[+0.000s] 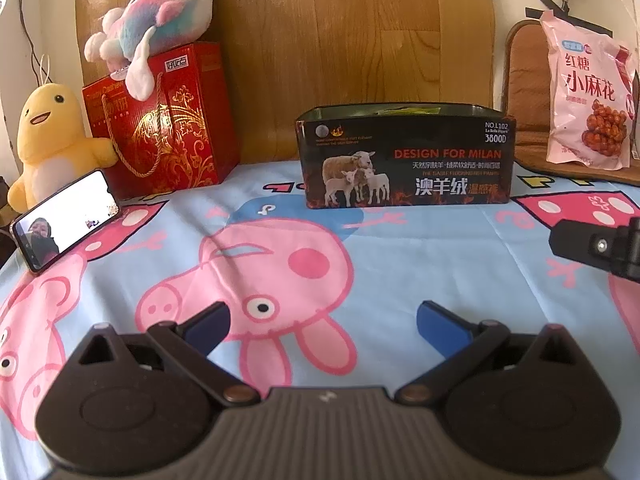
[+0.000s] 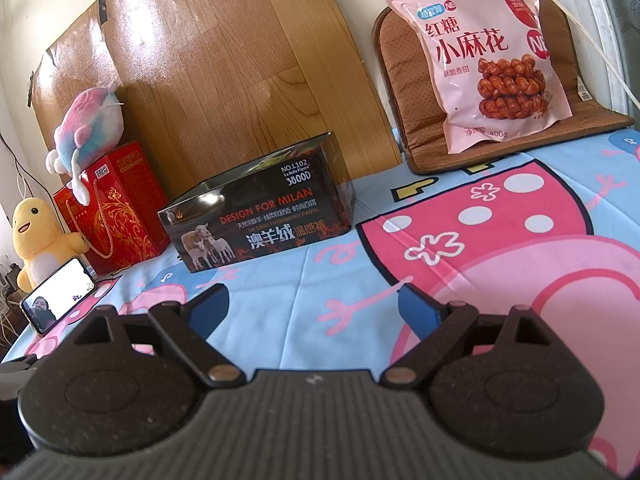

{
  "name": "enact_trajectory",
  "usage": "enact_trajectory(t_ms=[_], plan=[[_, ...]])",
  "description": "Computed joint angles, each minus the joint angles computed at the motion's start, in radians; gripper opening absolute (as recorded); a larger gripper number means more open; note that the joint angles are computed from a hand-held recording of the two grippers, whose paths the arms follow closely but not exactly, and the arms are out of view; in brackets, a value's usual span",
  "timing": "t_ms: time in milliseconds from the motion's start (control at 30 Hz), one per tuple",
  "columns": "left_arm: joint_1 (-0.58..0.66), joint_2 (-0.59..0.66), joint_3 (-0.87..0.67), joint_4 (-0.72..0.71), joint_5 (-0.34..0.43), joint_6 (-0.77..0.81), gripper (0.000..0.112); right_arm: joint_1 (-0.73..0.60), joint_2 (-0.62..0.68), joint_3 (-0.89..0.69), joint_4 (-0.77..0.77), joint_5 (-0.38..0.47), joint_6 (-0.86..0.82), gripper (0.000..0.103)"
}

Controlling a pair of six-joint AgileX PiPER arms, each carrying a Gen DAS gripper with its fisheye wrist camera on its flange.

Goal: Organize snacks

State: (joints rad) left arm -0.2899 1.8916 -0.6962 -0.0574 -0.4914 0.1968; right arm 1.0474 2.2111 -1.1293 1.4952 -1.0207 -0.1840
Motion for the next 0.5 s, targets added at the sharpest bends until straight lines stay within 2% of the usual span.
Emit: enact_trajectory(t_ms=[500], plan=[[0.001,0.000,0.001,0.008,-0.003,-0.007,0.103,-0.001,-0.001,0.003,-0.004,0.001,0.003,0.093]])
